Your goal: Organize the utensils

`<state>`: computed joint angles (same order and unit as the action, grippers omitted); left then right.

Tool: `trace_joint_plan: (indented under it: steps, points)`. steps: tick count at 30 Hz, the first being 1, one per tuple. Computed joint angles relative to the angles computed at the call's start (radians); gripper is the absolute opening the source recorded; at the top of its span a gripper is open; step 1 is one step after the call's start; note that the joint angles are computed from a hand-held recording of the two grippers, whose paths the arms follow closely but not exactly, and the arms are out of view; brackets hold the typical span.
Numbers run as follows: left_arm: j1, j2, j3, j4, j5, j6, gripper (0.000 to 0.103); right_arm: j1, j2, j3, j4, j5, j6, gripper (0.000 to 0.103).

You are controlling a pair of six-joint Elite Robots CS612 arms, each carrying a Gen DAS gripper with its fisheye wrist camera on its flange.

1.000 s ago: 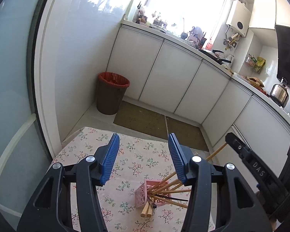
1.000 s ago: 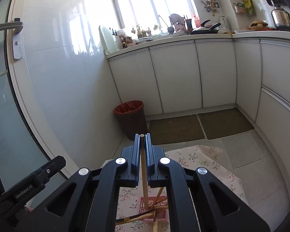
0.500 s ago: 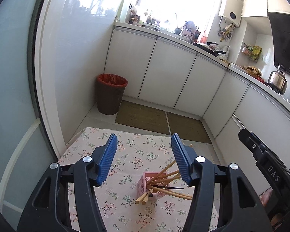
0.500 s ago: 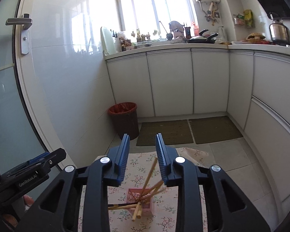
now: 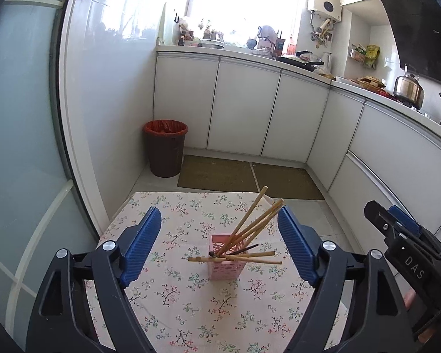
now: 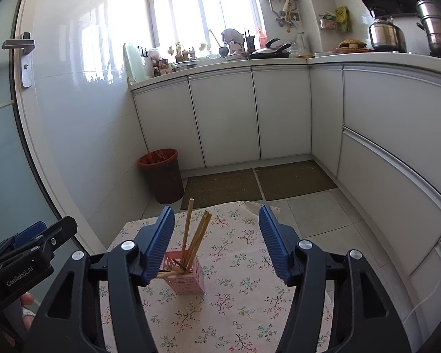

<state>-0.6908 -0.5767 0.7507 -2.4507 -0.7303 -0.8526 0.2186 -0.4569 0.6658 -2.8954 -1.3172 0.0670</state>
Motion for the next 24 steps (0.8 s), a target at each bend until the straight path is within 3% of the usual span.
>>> trace_joint_plan:
  steps: [6, 12, 19, 24]
  points:
    - [-0.024, -0.015, 0.029, 0.028, 0.022, -0.010, 0.094, -0.010, -0.063, 0.139, -0.076, -0.019, 0.021, 0.081]
    - [-0.044, -0.045, 0.082, 0.014, 0.008, -0.024, 0.096, -0.015, -0.124, 0.269, -0.139, -0.055, 0.013, 0.092]
    - [-0.071, -0.069, 0.117, 0.057, 0.001, -0.055, 0.096, -0.028, -0.197, 0.410, -0.169, -0.088, 0.093, 0.096]
    - [-0.091, -0.081, 0.138, 0.069, 0.036, -0.071, 0.096, -0.030, -0.234, 0.463, -0.152, -0.123, 0.077, 0.096]
